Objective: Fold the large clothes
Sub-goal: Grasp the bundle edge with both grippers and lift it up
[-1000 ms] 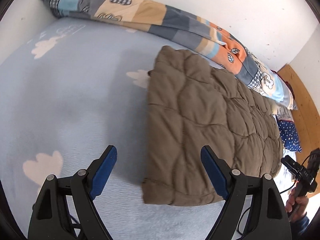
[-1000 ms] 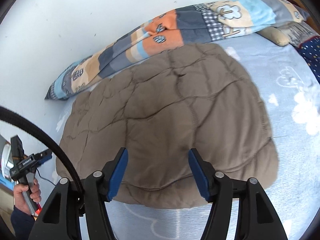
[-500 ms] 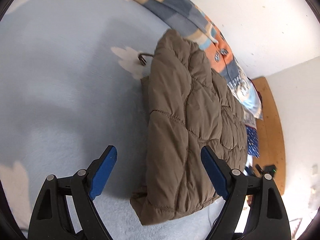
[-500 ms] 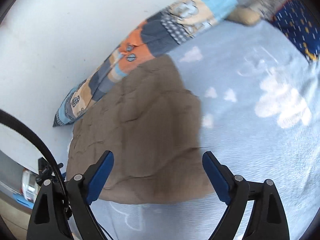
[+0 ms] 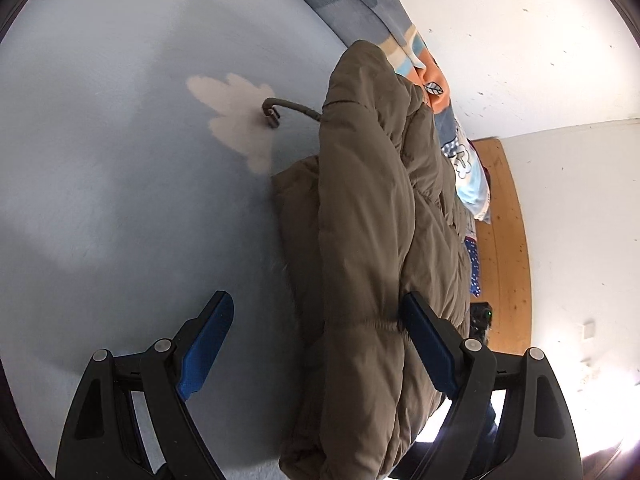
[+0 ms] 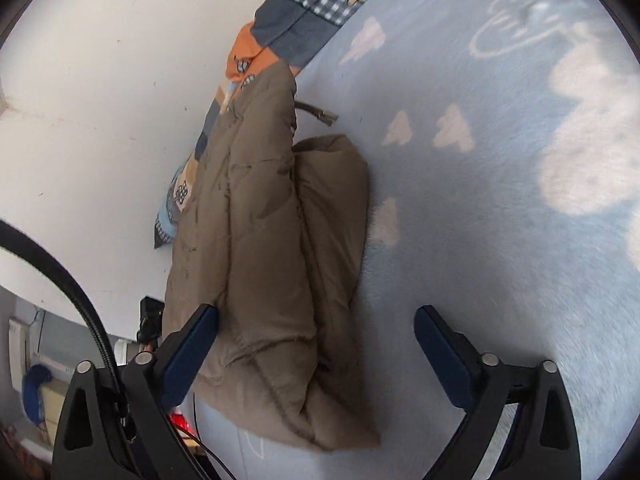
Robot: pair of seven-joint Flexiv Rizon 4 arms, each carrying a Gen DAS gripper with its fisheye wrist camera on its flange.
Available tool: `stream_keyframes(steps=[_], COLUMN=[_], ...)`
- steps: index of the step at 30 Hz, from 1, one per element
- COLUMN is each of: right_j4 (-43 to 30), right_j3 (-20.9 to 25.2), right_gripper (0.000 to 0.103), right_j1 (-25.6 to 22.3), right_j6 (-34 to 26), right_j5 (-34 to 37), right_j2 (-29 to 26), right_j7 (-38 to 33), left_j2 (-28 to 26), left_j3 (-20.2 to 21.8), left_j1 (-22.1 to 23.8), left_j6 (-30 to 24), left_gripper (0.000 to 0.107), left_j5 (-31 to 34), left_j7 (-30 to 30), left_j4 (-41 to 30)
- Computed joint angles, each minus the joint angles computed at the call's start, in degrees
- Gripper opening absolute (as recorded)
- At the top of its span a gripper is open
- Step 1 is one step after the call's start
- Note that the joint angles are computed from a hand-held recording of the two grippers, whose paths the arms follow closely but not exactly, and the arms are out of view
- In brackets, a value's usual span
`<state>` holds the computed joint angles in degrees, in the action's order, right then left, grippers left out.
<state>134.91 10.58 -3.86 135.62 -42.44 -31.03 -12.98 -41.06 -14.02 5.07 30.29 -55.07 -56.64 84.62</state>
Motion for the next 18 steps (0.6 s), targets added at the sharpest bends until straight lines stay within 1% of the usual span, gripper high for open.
stream_keyframes(steps=[4, 8, 10, 12, 14, 16, 18], right_j4=[-3.2, -5.8, -6.7, -7.8, -7.6, -6.0, -5.0], right_j3=[-0.1, -0.6, -1.0, -1.3, -2.3, -2.9, -3.3], right_gripper=[0.103, 0.103, 0.103, 0.103, 0.103, 0.103, 0.103], right_j1=[-1.5, -1.8, -2.6, -3.5, -3.3, -2.9, -2.6], right_j6=[1.3, 3.6, 3.9, 5.5, 5.9, 7.1, 7.0], right_j5=[-4.6, -7.1, -10.3, -13.3, -13.1, -10.8, -8.5], right_j2=[-2.6, -5.2, -5.7, -6.4, -5.9, -5.2, -4.5], right_j7=[0.4, 0.7, 1.9, 3.7, 4.3, 3.2, 2.9], left_j2=[-2.1, -3.4, -3.9, -4.1, -4.5, -4.4, -3.8], left_j3=[-0.4, -0.4, -0.6, -0.6, -0.5, -0.5, -0.6], left_j1=[0.4, 0.5, 0.3, 0.4, 0.3, 0.2, 0.2], left_j6=[-2.2, -4.1, -4.1, -4.4, -4.6, -4.2, -3.4], left_gripper=[0.086, 0.086, 0.086, 0.086, 0.086, 0.086, 0.086], left_j5=[1.1, 2.6, 2.7, 3.0, 3.5, 3.7, 3.3], left_j7=[0.0, -0.4, -0.8, -0.8, -1.3, -1.3, -0.7], left_j4=[-3.2, -5.3, -6.1, -6.4, -6.9, -6.8, -5.8])
